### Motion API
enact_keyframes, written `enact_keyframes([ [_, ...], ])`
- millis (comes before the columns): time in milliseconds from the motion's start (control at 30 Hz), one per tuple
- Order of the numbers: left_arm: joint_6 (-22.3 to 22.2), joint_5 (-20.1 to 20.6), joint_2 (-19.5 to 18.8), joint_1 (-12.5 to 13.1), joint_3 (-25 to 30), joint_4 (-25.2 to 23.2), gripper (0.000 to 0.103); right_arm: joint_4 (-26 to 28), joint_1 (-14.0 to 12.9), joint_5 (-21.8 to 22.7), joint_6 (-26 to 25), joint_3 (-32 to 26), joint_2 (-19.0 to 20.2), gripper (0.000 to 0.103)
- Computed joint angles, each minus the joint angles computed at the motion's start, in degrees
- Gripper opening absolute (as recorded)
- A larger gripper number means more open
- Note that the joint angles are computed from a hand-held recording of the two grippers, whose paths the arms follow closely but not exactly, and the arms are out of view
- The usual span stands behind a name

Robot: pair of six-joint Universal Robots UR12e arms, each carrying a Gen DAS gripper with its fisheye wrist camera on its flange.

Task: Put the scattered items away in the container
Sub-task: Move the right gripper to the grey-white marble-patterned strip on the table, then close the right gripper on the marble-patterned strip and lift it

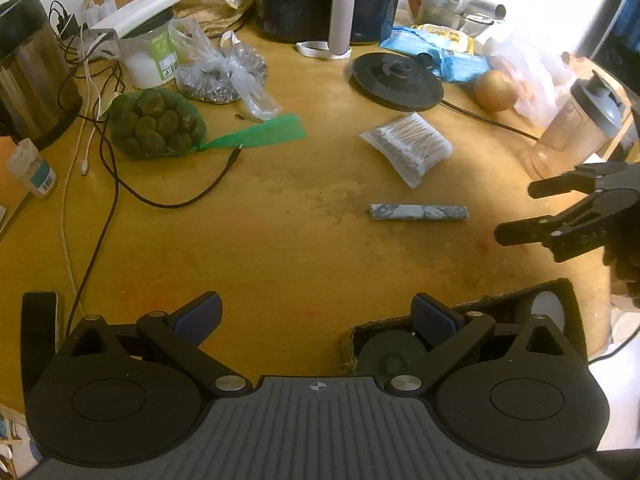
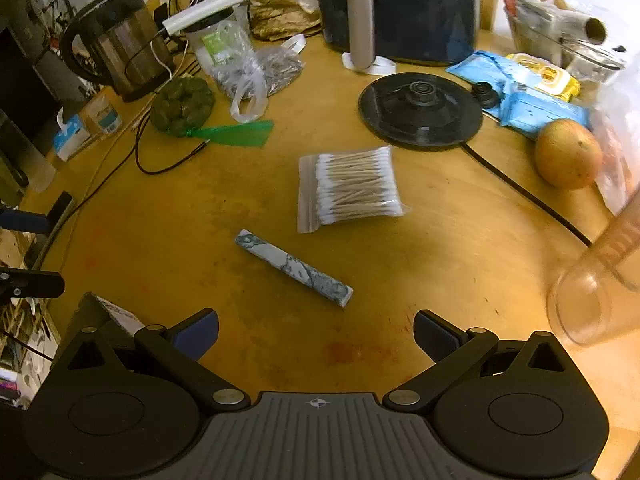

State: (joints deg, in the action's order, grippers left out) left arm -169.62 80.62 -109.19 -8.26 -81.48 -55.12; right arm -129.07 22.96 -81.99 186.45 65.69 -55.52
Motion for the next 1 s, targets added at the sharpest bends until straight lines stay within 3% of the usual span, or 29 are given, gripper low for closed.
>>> enact_keyframes([
  [333,-1.3,-1.7,0.4,0.8,-0.8,0.0,0.103,5.1,1.1,-1.9,-6.8,-6.8,4.2,0.103],
  [667,-3.7,-2.3,1.1,2.0,-1.6,-0.4,0.103,10.3,1.4,2.5,-10.6,-13.0,8.4,0.103],
  [833,-5.5,-2.3,1.3,2.7,-1.8,-0.9,0.103,12.1,1.9,-0.5,-13.5,-15.4,10.0,0.102],
  [867,-5.8,-2.1,1.3,2.7,-1.8,-0.9,0.103,12.3,2.0,-0.8,-13.8,-15.6,10.2,0.100],
  [933,-6.2,-2.2,1.4,3.0,-1.9,-0.9,0.103,12.9,2.0,-1.2,-14.8,-16.2,10.7,0.085],
  [1000,-6.6,-2.2,1.5,3.1,-2.0,-0.9,0.103,13.3,2.1,-1.8,-15.9,-16.6,11.0,0.079],
])
